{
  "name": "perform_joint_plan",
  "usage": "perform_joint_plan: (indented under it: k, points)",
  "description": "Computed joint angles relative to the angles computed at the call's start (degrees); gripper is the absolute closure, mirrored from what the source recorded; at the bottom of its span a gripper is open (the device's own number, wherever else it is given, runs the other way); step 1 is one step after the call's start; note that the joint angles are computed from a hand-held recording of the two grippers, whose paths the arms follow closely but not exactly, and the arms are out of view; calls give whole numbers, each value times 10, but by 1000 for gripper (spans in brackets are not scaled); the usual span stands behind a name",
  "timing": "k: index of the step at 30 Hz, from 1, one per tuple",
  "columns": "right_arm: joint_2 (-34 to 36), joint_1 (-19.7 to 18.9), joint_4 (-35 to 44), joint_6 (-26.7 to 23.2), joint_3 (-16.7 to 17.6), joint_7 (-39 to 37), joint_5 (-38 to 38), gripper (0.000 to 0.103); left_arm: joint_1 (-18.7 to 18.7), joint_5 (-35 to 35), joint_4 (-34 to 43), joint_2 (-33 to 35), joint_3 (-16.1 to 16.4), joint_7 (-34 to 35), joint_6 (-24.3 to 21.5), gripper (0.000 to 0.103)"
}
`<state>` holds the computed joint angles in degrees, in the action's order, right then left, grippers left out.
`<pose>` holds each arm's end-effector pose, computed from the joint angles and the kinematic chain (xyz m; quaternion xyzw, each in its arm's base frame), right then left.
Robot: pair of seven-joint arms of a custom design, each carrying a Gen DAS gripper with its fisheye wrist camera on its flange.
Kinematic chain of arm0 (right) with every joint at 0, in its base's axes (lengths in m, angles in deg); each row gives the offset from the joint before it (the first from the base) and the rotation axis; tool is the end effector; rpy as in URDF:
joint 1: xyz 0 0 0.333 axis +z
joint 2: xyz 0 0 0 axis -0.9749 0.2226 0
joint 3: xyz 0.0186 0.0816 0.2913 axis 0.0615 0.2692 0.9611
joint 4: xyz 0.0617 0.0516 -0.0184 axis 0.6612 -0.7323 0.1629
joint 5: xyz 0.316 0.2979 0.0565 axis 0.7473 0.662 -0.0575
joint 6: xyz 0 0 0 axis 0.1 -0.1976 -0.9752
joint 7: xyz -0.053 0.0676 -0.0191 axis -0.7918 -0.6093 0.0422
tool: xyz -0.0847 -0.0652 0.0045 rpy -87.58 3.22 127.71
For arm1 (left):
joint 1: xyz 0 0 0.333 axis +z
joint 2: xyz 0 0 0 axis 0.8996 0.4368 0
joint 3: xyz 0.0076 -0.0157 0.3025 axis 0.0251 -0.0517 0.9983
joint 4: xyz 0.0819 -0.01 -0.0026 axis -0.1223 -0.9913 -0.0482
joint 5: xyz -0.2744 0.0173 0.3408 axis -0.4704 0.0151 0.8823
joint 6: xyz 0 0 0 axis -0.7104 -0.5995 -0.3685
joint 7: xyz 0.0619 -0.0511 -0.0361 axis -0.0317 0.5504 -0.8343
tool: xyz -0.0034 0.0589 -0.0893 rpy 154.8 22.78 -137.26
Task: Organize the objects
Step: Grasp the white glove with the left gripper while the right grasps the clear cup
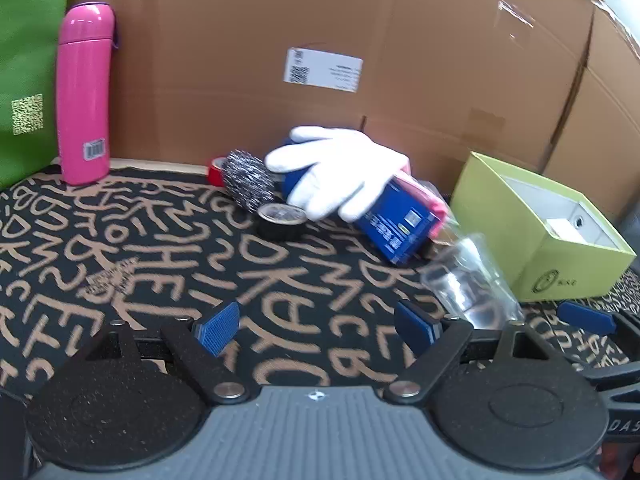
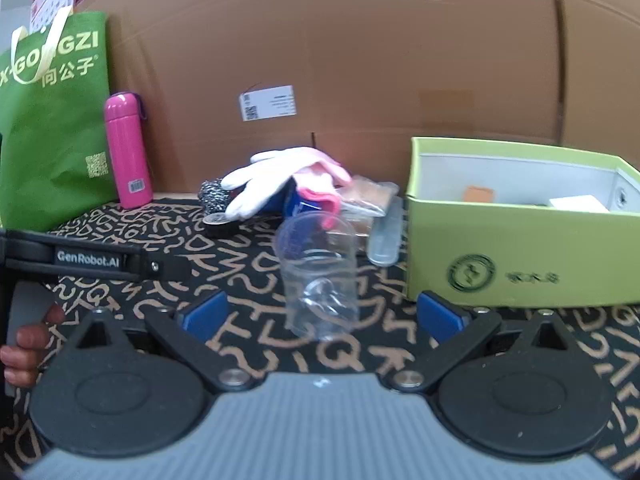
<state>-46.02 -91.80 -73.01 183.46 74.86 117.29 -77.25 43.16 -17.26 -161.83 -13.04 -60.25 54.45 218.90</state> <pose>0.4368 0.1830 0.4536 -0.6213 0.5997 -0.3117 0.3965 0.5331 -0.1639 0.4537 -0.5339 0.7075 -0.4256 0.1823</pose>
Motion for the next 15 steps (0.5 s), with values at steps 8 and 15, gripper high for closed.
perform_joint_plan:
  k: [8,15]
  points:
    - [55,-90,59,-6,83,12,-26,15,26,-11,84,69,-24,58,15,15]
    - [41,-38,44,-35,29,42,-54,57,29,247,157,167,-34,-116,62,15]
